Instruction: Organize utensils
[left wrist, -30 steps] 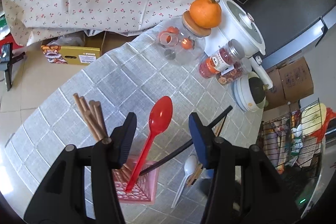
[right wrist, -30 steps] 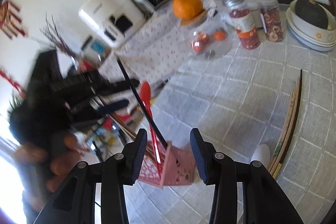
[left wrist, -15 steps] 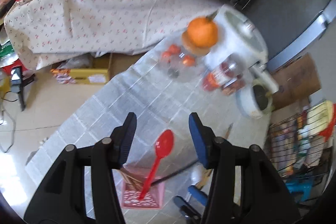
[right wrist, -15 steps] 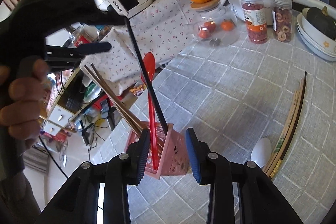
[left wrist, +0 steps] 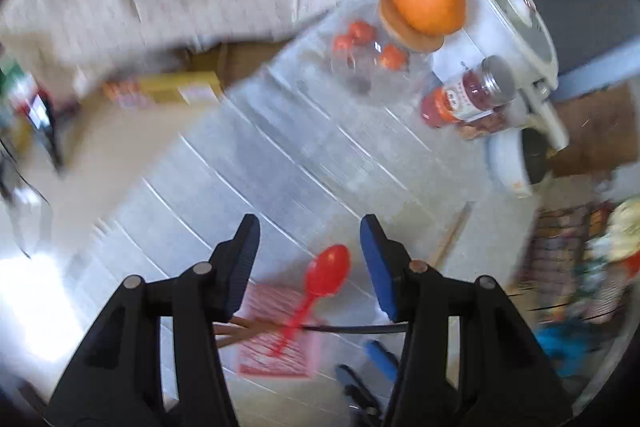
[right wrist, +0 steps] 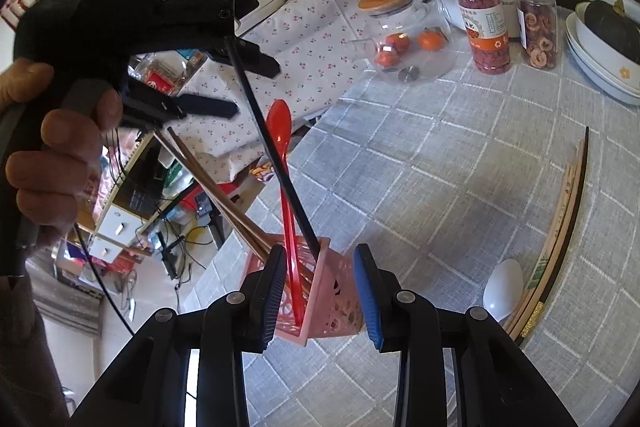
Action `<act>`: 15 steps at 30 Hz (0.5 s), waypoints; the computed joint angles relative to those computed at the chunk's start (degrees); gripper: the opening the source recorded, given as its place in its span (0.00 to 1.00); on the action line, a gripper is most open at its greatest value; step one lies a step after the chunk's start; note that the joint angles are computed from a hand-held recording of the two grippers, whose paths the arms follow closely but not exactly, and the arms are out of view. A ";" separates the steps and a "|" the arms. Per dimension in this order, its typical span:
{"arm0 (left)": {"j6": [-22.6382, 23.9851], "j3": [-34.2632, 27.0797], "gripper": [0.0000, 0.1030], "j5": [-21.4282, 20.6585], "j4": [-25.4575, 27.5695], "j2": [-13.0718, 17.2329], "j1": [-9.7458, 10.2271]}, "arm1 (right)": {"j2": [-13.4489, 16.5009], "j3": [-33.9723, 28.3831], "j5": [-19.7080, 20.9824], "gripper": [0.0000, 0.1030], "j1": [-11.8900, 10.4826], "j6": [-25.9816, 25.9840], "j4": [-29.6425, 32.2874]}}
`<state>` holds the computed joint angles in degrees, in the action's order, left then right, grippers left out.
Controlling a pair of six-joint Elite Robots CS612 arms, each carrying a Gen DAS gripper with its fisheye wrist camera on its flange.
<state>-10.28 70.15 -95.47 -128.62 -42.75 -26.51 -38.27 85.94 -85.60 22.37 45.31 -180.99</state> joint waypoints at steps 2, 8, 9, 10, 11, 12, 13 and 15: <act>3.30 -0.36 0.52 3.65 1.53 0.00 -0.93 | 0.01 -0.02 0.12 0.34 -0.02 0.06 0.03; 5.50 -2.36 0.52 2.82 6.75 1.11 -1.18 | -0.11 0.18 0.12 0.34 -0.13 0.45 -0.01; 5.73 -2.46 0.52 2.85 7.16 1.17 -1.18 | -0.14 0.25 0.08 0.34 -0.15 0.50 -0.15; 5.94 -2.55 0.52 3.04 7.35 1.28 -1.24 | -0.17 0.29 0.05 0.34 -0.16 0.55 -0.23; 5.82 -2.58 0.52 3.35 7.60 1.33 -1.21 | -0.20 0.35 0.04 0.34 -0.18 0.65 -0.34; 5.45 -2.70 0.52 3.49 7.86 1.39 -1.34 | -0.20 0.37 0.07 0.34 -0.22 0.81 -0.42; 5.34 -2.78 0.52 3.60 8.11 1.46 -1.40 | -0.24 0.41 0.05 0.34 -0.23 0.97 -0.44; 5.97 -2.42 0.52 4.02 7.98 1.36 -1.55 | -0.25 0.47 0.16 0.34 -0.29 1.33 -0.68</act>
